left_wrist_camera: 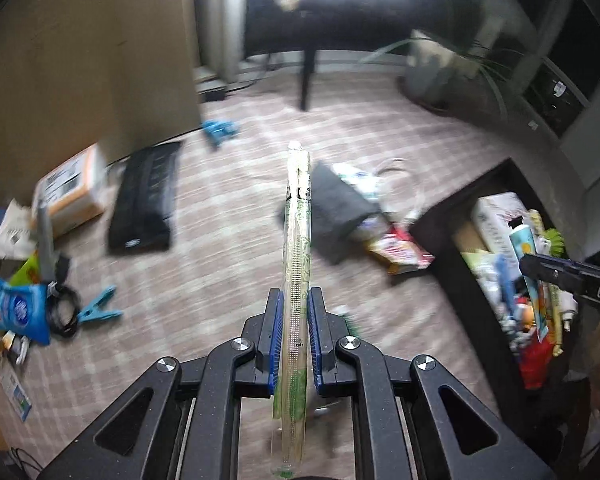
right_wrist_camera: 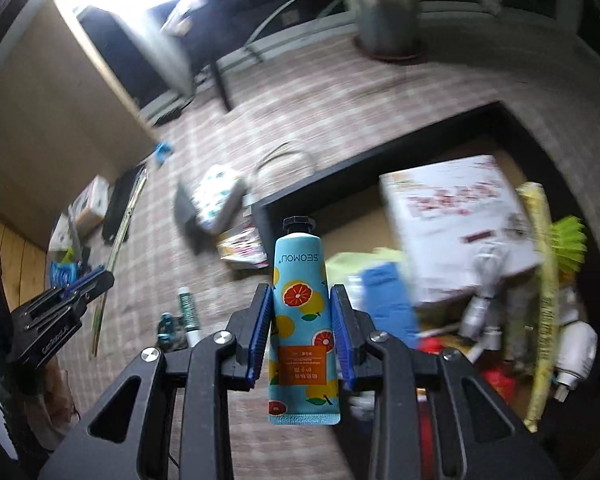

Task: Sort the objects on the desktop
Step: 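Carry the chopsticks and hand cream into the black box and open both grippers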

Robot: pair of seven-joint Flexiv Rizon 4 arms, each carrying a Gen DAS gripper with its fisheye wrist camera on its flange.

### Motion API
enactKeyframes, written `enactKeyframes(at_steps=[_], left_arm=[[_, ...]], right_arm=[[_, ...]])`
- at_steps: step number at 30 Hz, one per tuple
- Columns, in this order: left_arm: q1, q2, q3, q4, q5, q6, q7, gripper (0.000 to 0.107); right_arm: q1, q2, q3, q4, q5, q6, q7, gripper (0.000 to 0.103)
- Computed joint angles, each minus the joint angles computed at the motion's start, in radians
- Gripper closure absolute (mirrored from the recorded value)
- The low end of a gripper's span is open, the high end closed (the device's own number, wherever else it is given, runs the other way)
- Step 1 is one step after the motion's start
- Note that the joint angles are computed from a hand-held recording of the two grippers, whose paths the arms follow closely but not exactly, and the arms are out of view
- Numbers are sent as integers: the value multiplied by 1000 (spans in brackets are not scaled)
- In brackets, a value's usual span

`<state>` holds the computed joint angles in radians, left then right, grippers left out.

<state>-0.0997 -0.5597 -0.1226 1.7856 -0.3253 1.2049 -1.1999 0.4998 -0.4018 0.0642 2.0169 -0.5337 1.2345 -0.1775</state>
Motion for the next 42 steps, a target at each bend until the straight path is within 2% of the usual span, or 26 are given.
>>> enactKeyframes(at_steps=[3,7,19,30,33,35,37,42], left_arm=[[-17,-12,-25,-29,-3,-18,9,95],[-54,-25,-45,-64,0,-49,17,95],[-166,-65,-75,-166,17,-124,35,95],[-241,-83,-74,-234,50,-145,31,95],[-249,-89,-76,-255,53,-165,31,93],[-259,-89,-63,-265,63,-180,14,71],[-262,-81,-60,-247,69,-139,11,70],[-254,-77,-53,-245,77,-138,1,70]], right_arm=[[2,62,-36,79,-44,7,73,74],[-32,128,-44,169,-105,10,167,74],[-162,251,1,328,-251,13,367,74],[-227,290,40,368,-257,0,389,74],[-231,289,36,364,-297,8,391,73],[-228,288,46,353,-278,-14,372,69],[-227,289,47,346,-279,-19,375,64],[-218,273,53,318,-260,-34,342,61]])
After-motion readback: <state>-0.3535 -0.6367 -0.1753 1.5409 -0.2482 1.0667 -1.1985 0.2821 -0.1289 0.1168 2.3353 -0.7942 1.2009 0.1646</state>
